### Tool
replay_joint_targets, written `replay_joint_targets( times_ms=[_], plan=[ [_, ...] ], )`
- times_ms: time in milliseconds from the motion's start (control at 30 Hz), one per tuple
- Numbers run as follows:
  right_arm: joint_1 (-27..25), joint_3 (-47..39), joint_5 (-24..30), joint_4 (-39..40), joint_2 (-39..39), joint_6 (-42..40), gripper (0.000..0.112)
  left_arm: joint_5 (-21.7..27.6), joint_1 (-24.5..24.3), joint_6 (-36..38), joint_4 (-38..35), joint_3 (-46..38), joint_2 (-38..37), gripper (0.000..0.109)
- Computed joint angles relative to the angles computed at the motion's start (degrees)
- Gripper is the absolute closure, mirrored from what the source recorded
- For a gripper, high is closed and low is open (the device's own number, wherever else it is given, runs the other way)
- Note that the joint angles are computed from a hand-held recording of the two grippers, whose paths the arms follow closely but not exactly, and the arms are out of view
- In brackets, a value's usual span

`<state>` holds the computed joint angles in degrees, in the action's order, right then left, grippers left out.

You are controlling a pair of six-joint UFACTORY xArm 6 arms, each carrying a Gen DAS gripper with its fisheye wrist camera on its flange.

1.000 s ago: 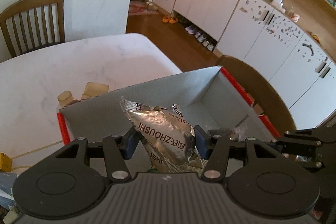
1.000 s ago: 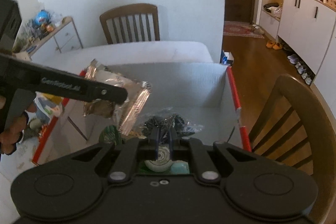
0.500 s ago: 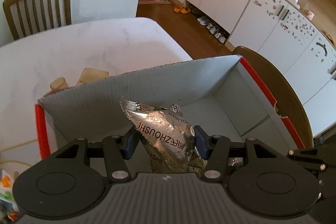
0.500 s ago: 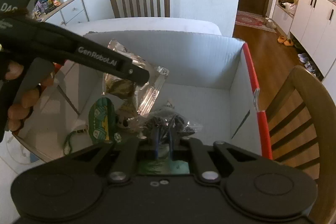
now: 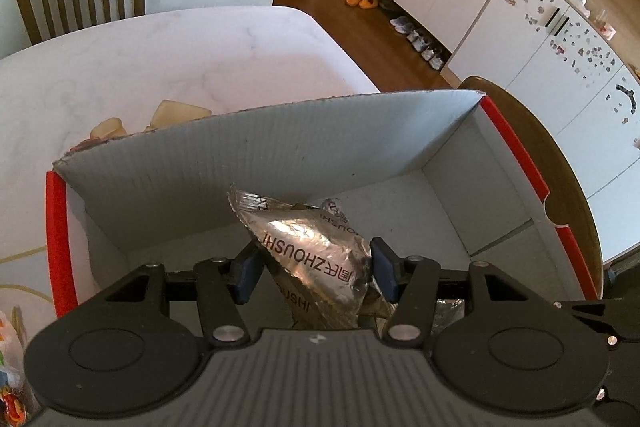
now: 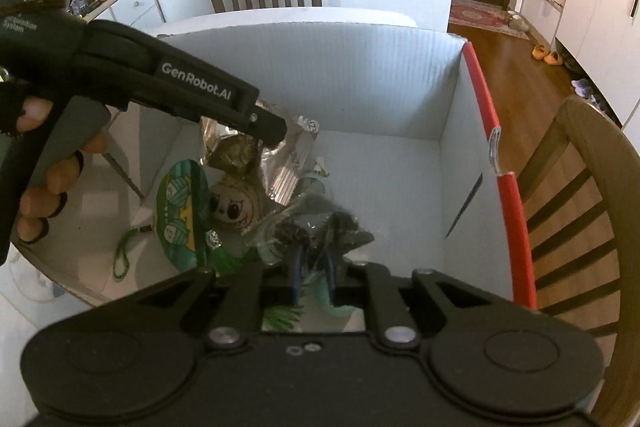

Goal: Organize objects
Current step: 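Lower the silver bag into the box with the left tool while the right tool drops the dark item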

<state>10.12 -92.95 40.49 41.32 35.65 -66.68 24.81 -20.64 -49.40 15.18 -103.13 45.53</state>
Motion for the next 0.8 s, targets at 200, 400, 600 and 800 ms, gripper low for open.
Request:
replay_joint_targets(
  times_ms=[200,400,600,800],
  plan=[
    [-0.35,-1.62,1.56,-1.10,0.78,1.13,0.090,0.60,-0.26,0.00,0.77,-0.14,-0.41,0.043],
    [-0.43,-0.70,1.21,-0.79,-0.16,0.82,0.079,0.85,-0.30,-1.56,1.79,1.33,-1.92,0.033],
    [-0.93,0.89,1.66,1.34,-2.08,-0.02,0.068,-1.64,-0.38,-4.39,4.53,5.56,-5.14,0.032],
    [-1.45,2.72,2.02,3.77,-4.64,-1.05,0.055,-4.40,-0.62,-9.94,11.66,11.08,-9.80,0.032]
  ],
)
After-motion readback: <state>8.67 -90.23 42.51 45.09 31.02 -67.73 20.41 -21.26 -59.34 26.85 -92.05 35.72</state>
